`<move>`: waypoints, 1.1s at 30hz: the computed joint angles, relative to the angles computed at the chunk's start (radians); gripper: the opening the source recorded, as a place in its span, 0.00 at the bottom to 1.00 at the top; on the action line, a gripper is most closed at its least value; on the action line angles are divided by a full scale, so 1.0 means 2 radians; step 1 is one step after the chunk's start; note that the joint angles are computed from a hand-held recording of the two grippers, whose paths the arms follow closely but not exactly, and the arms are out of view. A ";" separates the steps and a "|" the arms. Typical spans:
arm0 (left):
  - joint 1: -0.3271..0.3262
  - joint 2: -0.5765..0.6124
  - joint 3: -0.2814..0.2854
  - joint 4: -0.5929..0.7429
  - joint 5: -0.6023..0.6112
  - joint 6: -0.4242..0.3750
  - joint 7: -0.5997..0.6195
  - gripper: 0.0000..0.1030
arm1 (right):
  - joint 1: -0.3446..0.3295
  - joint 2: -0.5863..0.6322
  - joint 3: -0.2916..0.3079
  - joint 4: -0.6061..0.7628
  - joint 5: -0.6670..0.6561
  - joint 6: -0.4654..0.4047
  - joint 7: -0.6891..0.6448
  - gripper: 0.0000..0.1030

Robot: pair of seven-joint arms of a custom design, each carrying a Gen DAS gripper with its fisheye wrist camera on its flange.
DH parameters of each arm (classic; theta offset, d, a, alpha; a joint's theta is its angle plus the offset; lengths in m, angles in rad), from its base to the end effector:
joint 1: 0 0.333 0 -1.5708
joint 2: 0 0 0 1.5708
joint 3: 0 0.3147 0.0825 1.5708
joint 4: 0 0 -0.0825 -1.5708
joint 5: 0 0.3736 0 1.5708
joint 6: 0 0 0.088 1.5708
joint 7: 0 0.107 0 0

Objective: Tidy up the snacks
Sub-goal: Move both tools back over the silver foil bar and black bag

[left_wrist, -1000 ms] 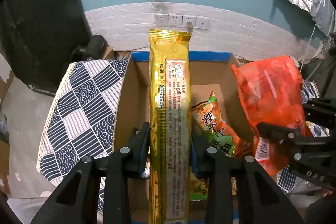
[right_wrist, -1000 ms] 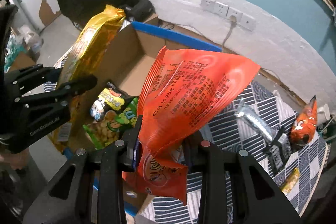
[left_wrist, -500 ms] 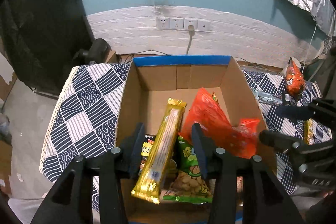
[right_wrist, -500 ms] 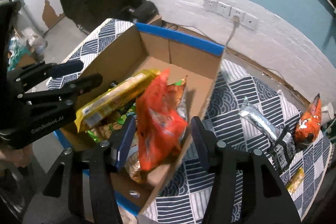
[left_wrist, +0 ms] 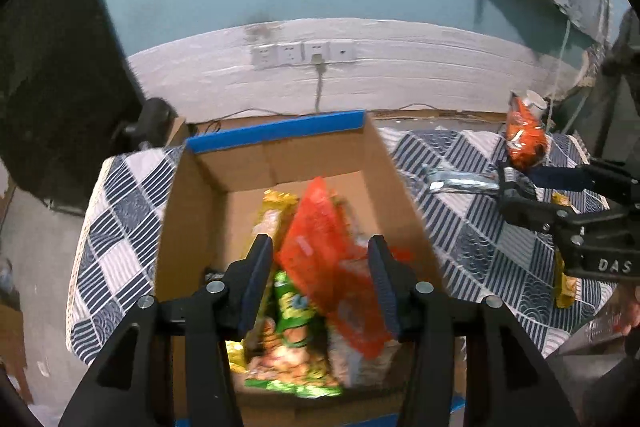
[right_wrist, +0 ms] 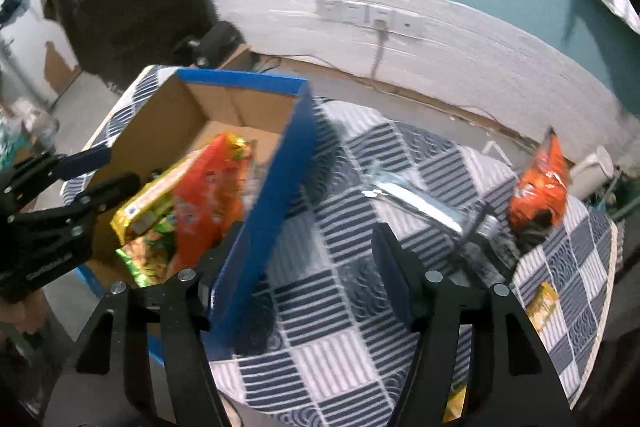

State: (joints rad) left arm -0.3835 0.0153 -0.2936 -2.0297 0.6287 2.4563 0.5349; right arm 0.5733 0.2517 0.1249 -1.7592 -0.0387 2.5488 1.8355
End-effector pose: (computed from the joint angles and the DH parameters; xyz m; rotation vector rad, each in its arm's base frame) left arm 0.4528 -0.3634 0.4866 -1.8081 1.9039 -0.5834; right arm 0.5111 0.4200 0.4871 -2.2156 1.3947 -0.2175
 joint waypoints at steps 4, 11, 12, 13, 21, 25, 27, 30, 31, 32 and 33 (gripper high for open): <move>-0.012 0.036 -0.004 0.047 0.008 -0.013 0.011 0.50 | -0.010 -0.021 -0.012 -0.030 -0.012 0.009 0.017 0.68; -0.044 0.109 0.002 0.136 0.001 -0.044 0.044 0.51 | -0.039 -0.037 -0.016 -0.060 -0.010 0.012 0.020 0.68; -0.047 0.117 0.004 0.146 -0.003 -0.045 0.048 0.51 | -0.042 -0.037 -0.017 -0.062 -0.010 0.011 0.020 0.68; -0.050 0.128 0.006 0.158 -0.008 -0.047 0.052 0.51 | -0.046 -0.037 -0.017 -0.064 -0.009 0.010 0.016 0.68; -0.082 0.220 0.025 0.269 -0.032 -0.083 0.072 0.56 | -0.068 0.004 -0.026 -0.030 -0.001 -0.005 -0.002 0.73; -0.095 0.266 0.035 0.326 -0.048 -0.101 0.085 0.56 | -0.075 0.040 -0.031 0.004 0.019 -0.022 -0.009 0.73; -0.101 0.286 0.040 0.351 -0.057 -0.113 0.091 0.56 | -0.077 0.056 -0.033 0.019 0.027 -0.029 -0.010 0.73; -0.106 0.311 0.045 0.383 -0.068 -0.122 0.101 0.58 | -0.074 0.079 -0.037 0.044 0.030 -0.038 -0.012 0.73; -0.108 0.321 0.048 0.395 -0.071 -0.129 0.104 0.61 | -0.071 0.089 -0.040 0.055 0.027 -0.042 -0.009 0.73; -0.112 0.329 0.052 0.406 -0.072 -0.135 0.104 0.62 | -0.069 0.095 -0.042 0.063 0.025 -0.046 -0.008 0.73; -0.115 0.337 0.054 0.417 -0.073 -0.141 0.104 0.63 | -0.067 0.101 -0.043 0.069 0.023 -0.049 -0.006 0.73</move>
